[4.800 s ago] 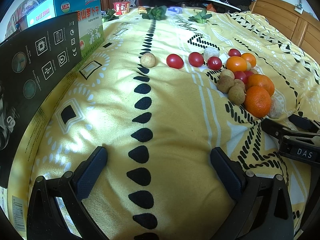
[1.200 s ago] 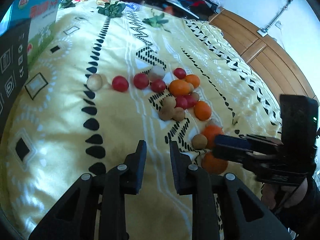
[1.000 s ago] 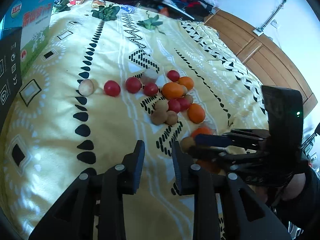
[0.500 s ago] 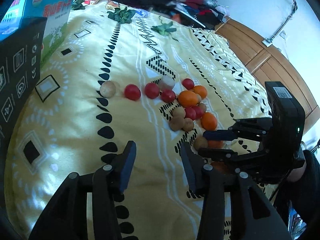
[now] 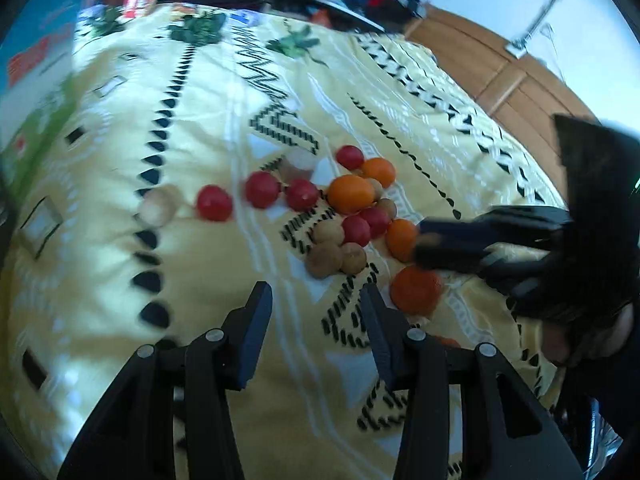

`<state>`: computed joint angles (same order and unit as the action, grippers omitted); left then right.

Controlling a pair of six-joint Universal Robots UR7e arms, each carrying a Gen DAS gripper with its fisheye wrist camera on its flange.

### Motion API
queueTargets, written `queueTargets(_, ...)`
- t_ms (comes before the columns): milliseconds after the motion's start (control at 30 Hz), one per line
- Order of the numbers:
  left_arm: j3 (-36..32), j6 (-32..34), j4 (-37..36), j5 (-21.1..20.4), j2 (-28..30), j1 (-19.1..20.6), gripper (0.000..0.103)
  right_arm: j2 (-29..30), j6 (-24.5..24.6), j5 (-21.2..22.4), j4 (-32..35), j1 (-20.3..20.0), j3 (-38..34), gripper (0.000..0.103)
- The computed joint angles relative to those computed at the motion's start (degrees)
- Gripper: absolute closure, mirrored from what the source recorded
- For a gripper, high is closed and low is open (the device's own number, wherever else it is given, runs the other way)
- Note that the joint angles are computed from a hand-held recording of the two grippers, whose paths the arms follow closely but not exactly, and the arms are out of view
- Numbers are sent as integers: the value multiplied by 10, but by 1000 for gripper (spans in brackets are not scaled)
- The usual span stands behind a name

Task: Organize fruits
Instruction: 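Close the left gripper on a small brown potato in the cluster, then carry the brown potato in the left gripper over the steel bowl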

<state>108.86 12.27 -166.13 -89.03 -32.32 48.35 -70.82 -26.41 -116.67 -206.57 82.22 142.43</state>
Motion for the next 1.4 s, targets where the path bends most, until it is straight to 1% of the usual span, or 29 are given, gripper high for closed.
queueTargets(133, -21, 17, -2, 19, 32, -11, 56, -50, 61, 105, -61, -45, 51, 78)
queueTargets(167, -24, 24, -2, 21, 38, -13, 56, -55, 71, 122, -75, -53, 61, 78)
queueTargets(233, -32, 36, 4, 28, 48, -18, 56, -54, 81, 129, -101, -54, 74, 78)
queueTargets(267, -33, 37, 5, 29, 51, -18, 56, -56, 82, 132, -97, -55, 71, 78)
queueTargets(367, -39, 41, 8, 29, 55, -19, 57, -51, 86, 137, -114, -53, 76, 78)
queueTargets(400, -41, 44, 10, 28, 56, -19, 61, -49, 86, 139, -118, -54, 76, 78)
queueTargets(433, -44, 47, 13, 27, 58, -20, 68, -47, 88, 140, -122, -54, 77, 78)
queueTargets(467, -45, 48, 14, 27, 58, -20, 72, -46, 90, 142, -125, -55, 77, 78)
queueTargets(500, -45, 48, 14, 30, 58, -21, 80, -44, 92, 141, -129, -55, 78, 78)
queueTargets(633, -34, 42, 2, 41, 53, -24, 80, -42, 95, 127, -141, -48, 81, 78)
queueTargets(733, -14, 31, -22, 37, 30, -25, 80, -34, 88, 93, -151, -20, 76, 78)
queueTargets(833, 15, 20, -51, 29, -10, -30, 80, -19, 75, 44, -162, 25, 63, 78)
queueTargets(900, 39, 17, -74, 26, -48, -32, 80, -6, 65, 9, -165, 66, 48, 78)
queueTargets(967, 57, 13, -90, 27, -86, -31, 80, 4, 56, -7, -161, 97, 32, 78)
queueTargets(1033, 77, 2, -106, 36, -137, -24, 80, 12, 51, -18, -152, 128, 14, 78)
queueTargets(1067, 81, -1, -109, 40, -152, -21, 80, 17, 51, -18, -146, 143, 3, 78)
queueTargets(1100, 89, -6, -116, 52, -178, -16, 80, 21, 56, -12, -136, 156, -10, 78)
queueTargets(1167, 101, -14, -125, 76, -223, -5, 80, 36, 61, -2, -116, 179, -40, 78)
queueTargets(1200, 104, -22, -127, 96, -253, 4, 80, 46, 61, 7, -101, 193, -60, 78)
queueTargets(1233, 105, -26, -125, 105, -270, 9, 80, 56, 61, 16, -91, 202, -76, 78)
queueTargets(1300, 105, -29, -121, 137, -316, 24, 80, 86, 57, 35, -66, 227, -120, 78)
queueTargets(1400, 96, -22, -117, 186, -367, 49, 80, 142, 46, 58, -18, 261, -197, 78)
